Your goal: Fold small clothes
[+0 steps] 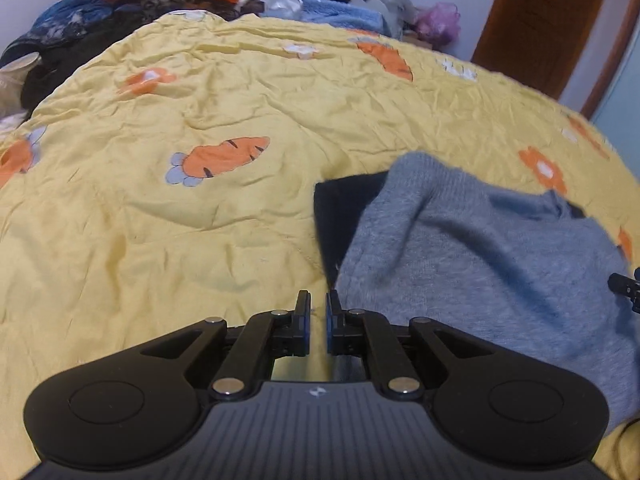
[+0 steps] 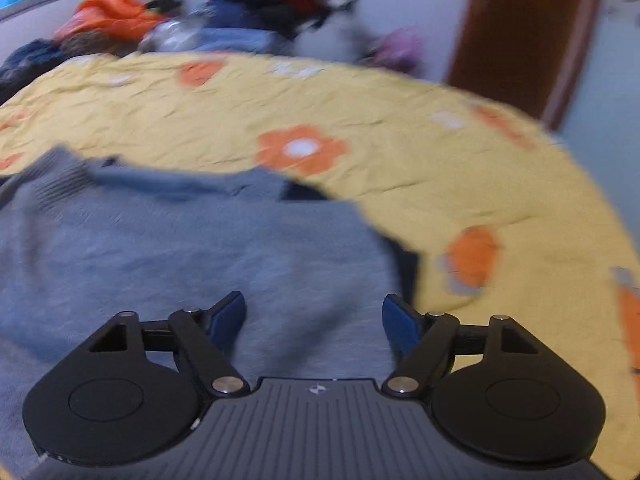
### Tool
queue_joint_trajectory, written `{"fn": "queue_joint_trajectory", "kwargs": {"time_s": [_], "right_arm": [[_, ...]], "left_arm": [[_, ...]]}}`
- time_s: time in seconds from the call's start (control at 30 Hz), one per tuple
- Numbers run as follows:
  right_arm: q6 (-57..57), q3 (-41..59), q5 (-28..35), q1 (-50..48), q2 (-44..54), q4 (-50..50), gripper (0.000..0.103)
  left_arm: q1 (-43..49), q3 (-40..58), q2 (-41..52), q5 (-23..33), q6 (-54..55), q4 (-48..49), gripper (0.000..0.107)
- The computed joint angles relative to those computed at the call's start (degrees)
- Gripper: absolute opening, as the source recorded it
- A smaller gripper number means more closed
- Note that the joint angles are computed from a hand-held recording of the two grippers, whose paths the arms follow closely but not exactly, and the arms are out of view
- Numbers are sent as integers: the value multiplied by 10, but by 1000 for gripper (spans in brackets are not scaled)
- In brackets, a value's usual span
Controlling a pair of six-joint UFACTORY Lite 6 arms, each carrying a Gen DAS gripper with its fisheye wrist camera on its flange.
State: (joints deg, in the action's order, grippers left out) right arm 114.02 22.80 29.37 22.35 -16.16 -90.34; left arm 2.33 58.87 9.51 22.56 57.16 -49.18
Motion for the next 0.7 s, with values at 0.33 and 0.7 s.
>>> {"fn": "queue_joint_trajectory", "kwargs": {"time_s": [0.33,0.7], "right_arm": [[69,53,-25,150,14,-9,81],[132,32,-2,211,-9,-5,82]], "left_arm": [[-38,-6,-28,-8,35,-78,7],[-95,337,277,57,-102,55,7]]}}
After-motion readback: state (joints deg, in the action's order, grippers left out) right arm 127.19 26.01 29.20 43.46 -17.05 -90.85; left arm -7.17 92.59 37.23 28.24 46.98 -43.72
